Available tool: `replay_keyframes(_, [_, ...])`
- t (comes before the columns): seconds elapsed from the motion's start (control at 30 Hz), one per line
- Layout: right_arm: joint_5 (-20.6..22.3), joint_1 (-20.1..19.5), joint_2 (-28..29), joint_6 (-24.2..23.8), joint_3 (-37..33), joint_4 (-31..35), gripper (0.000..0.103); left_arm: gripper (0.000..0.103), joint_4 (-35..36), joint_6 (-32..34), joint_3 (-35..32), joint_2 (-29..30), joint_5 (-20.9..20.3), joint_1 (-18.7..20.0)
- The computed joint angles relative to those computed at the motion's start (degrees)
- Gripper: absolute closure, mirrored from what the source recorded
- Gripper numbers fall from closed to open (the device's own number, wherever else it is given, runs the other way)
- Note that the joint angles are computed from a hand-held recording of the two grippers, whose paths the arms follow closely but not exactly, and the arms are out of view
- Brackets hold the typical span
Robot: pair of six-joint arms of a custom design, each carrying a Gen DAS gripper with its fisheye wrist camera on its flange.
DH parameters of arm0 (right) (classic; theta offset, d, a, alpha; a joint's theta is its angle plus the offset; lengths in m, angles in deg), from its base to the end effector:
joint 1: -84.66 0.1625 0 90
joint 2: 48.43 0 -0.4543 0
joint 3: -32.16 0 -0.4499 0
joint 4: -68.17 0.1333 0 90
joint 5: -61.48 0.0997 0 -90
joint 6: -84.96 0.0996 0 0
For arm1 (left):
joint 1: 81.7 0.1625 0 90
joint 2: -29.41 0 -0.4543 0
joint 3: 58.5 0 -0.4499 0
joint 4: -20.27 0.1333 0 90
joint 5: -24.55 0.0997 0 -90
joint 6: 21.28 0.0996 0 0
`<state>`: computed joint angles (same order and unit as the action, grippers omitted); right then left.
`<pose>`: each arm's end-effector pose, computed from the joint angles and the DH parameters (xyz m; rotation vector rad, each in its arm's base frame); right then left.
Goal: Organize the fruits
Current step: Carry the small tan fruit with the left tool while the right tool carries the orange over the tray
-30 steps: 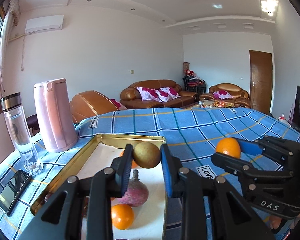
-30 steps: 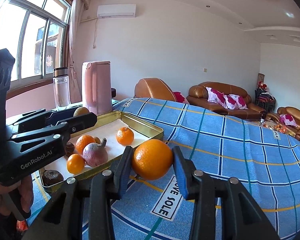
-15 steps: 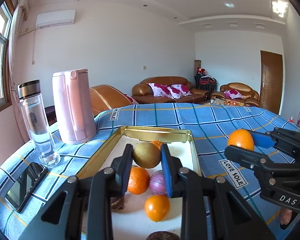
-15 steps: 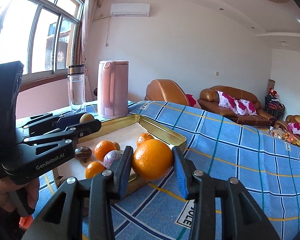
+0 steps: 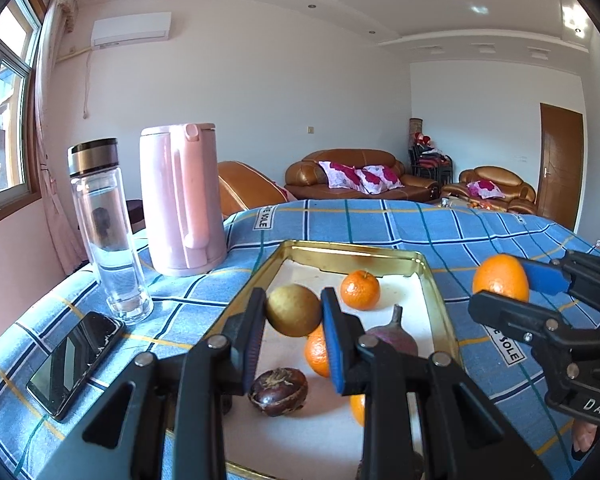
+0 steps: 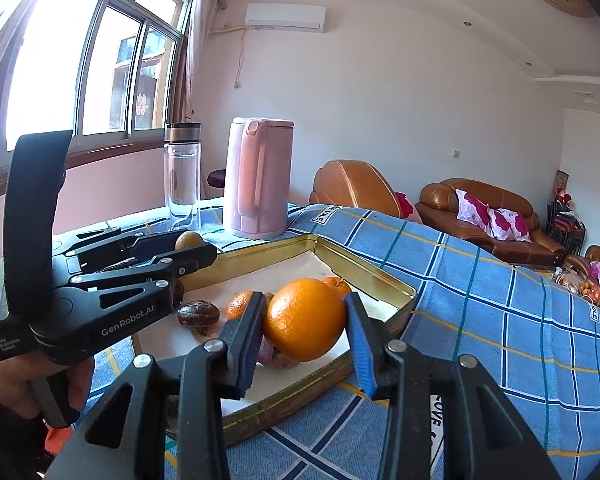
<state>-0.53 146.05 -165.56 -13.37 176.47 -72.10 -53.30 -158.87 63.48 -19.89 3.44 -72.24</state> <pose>0.0052 -0.3665 0.3195 1.7567 -2.2668 0.9000 -0.3533 -0.2882 -0.0228 0.1709 1.7730 -1.4317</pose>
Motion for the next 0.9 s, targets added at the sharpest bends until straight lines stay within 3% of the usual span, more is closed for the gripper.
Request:
replay_keyframes(0.43, [-2.5,1.8,0.2,-0.8,2.1,-0.7,0.061,0.074,3.7,-3.9,1.8,-2.2,-3.7,-0.6])
replay_keyframes(0.9, [-6.8,4.1,2.1,0.8,4.1,-5.5,0.061,0.074,-2.1,0.4,4.6,-4.1,-5.6,-0.9])
